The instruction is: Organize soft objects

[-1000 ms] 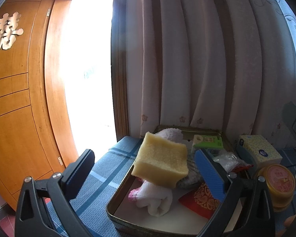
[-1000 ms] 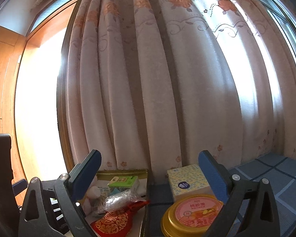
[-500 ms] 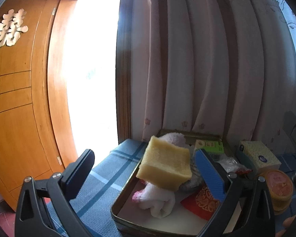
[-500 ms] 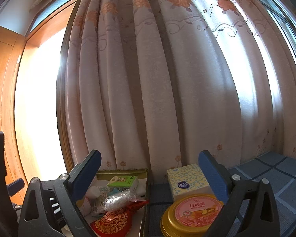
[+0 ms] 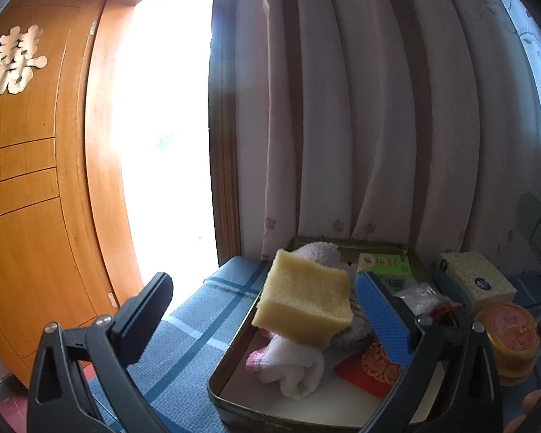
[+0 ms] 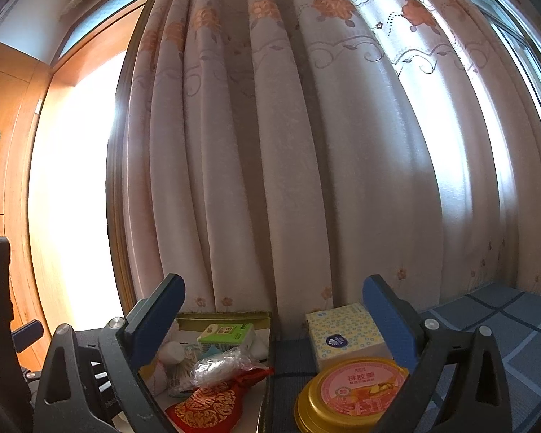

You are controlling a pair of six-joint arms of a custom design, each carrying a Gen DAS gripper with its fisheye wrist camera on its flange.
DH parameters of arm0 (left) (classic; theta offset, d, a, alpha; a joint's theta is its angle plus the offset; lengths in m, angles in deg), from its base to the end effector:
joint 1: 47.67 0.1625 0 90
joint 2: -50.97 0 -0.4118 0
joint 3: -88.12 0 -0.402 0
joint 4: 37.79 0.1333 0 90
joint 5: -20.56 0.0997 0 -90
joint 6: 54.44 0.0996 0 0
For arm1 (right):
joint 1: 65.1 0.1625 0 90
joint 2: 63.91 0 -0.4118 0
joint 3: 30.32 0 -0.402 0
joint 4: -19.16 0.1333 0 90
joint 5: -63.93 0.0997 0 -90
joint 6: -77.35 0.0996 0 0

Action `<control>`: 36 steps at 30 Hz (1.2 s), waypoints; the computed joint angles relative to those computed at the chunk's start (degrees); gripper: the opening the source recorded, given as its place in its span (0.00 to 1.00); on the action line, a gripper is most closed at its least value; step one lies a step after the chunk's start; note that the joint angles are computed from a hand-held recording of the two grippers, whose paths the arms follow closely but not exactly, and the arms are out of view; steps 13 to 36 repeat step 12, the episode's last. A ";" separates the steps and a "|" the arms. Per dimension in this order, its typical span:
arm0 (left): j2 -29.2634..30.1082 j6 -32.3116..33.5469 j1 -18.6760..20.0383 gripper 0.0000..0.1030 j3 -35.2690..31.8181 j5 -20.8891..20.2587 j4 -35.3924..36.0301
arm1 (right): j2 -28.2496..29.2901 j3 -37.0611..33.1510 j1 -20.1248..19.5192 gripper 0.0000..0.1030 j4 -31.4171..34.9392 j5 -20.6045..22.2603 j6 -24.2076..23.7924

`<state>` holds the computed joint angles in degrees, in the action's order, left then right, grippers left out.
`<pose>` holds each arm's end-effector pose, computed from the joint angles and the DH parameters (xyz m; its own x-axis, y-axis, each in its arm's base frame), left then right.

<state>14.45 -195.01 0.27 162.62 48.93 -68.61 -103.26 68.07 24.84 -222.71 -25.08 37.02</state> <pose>-0.2931 -0.6546 0.0554 -0.6712 -0.1960 -0.7149 0.6600 0.2810 -0.6967 0.1344 -0.6199 0.1834 -0.7622 0.0196 0.6471 -0.6471 -0.0481 -0.7608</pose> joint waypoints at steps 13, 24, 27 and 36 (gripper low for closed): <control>0.94 -0.36 0.07 1.00 -1.55 -1.54 1.27 | -0.14 -0.17 0.12 0.98 0.72 -0.56 0.30; 0.94 -0.36 0.07 1.00 -1.55 -1.54 1.27 | -0.14 -0.17 0.12 0.98 0.72 -0.56 0.30; 0.94 -0.36 0.07 1.00 -1.55 -1.54 1.27 | -0.14 -0.17 0.12 0.98 0.72 -0.56 0.30; 0.94 -0.36 0.07 1.00 -1.55 -1.54 1.27 | -0.14 -0.17 0.12 0.98 0.72 -0.56 0.30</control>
